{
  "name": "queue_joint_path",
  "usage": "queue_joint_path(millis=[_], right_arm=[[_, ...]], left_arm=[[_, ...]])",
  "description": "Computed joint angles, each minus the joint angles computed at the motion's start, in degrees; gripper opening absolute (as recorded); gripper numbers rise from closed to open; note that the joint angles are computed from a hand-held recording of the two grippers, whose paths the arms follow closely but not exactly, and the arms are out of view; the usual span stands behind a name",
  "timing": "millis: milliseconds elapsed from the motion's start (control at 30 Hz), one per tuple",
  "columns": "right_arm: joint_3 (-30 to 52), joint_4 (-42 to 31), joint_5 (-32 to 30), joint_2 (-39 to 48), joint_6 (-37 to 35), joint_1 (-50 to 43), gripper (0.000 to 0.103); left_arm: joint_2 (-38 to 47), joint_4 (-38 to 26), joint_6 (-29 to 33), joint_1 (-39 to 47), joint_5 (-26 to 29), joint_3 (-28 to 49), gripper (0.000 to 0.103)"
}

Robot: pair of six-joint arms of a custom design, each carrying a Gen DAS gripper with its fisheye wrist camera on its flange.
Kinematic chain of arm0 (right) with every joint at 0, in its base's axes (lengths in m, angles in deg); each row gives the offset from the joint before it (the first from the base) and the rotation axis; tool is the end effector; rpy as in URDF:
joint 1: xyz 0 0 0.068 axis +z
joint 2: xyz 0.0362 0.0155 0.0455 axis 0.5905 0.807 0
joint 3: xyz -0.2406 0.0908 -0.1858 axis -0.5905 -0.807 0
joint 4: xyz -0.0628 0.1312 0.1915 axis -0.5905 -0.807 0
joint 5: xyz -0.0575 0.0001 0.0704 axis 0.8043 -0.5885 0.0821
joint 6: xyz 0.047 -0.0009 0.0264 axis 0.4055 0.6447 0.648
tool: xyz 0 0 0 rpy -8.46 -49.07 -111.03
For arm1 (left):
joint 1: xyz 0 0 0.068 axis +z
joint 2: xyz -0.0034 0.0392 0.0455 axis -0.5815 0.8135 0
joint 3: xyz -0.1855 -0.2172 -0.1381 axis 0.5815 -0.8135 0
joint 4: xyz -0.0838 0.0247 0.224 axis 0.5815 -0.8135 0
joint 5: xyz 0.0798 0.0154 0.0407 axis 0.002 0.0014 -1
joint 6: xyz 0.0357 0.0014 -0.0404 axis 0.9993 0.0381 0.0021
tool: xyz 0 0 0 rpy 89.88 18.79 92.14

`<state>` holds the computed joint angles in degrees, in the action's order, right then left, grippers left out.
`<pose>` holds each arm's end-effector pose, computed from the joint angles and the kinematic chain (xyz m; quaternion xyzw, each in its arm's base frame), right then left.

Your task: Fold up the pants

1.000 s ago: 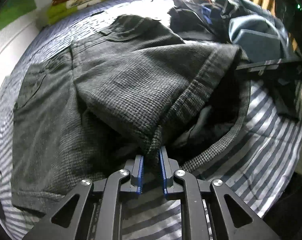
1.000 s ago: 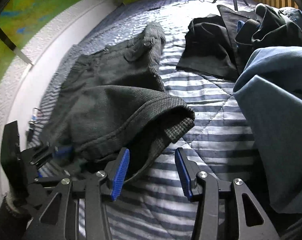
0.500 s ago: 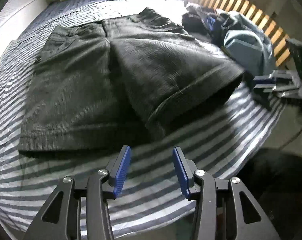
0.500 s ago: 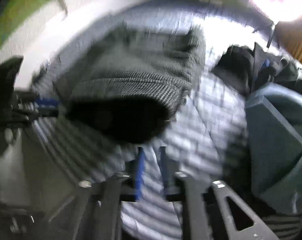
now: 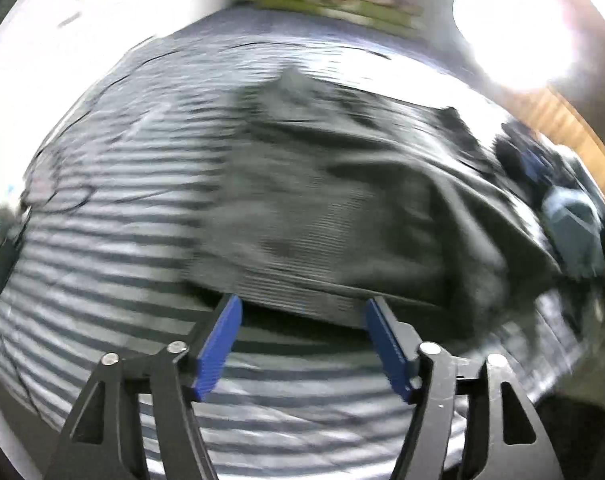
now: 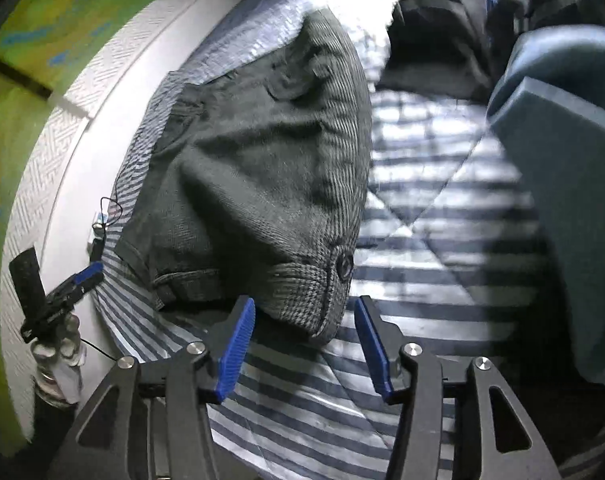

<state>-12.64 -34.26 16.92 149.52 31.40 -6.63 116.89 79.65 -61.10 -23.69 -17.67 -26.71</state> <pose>0.2323 -0.1892 0.1544 0.0093 0.9554 0.2684 0.1230 0.2430 0.0412 0.1777 0.0155 0.9652 -0.0881 0.2457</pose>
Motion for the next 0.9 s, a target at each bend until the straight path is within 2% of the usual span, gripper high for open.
queue_joint_path(millis=[67,133,167,233,267,333,400,500,567,633,733,800,900], right_arm=[[-0.6,1.9,0.8,1.8,2.3,1.8,0.049],[-1.3,3.0,0.6,2.4,3.5,3.2,0.048],[-1.9,3.6,0.2,2.0,3.9,3.9,0.036],[-3.9,5.9,1.3,-0.9,4.7,5.4,0.01],[-4.4,6.1,1.3,-3.2,4.4,5.3,0.01],[-5.1,7.3,1.2,-7.1,3.5,2.9,0.01],[-6.8,10.8,4.9,-10.2,1.8,2.5,0.01],[-5.1,6.8,11.6,-9.9,-1.6,5.6,0.017],[-2.0,4.8,9.7,-10.1,0.3,6.3,0.027],[2.4,2.9,6.2,-9.6,2.4,7.3,0.034],[11.7,0.2,0.8,-6.3,9.3,10.9,0.043],[20.1,-1.7,-1.6,-1.7,14.7,14.3,0.045],[27.2,0.9,-1.0,2.3,21.3,17.7,0.047]], left_arm=[[7.7,0.3,-0.5,5.0,1.3,3.7,0.078],[12.8,3.1,-2.3,5.3,-1.3,5.1,0.078],[14.7,4.4,-3.2,4.9,-2.7,5.6,0.077],[16.1,5.4,-4.6,3.9,-3.5,6.0,0.066],[15.1,6.4,-5.2,3.3,-4.0,5.2,0.063],[11.5,8.5,-5.9,1.3,-6.7,3.2,0.063],[7.2,7.1,-5.6,-0.5,-6.4,2.9,0.063],[2.8,3.3,-6.8,-5.6,-4.8,5.6,0.064],[3.3,1.1,-8.0,-10.3,-4.0,8.7,0.064],[6.5,-0.4,-8.8,-16.1,-4.5,13.2,0.064],[14.2,-2.7,-10.8,-24.0,-6.2,22.0,0.064],[20.4,-4.6,-12.6,-28.0,-7.8,28.4,0.064],[28.4,-8.8,-14.7,-30.9,-6.7,37.4,0.064]])
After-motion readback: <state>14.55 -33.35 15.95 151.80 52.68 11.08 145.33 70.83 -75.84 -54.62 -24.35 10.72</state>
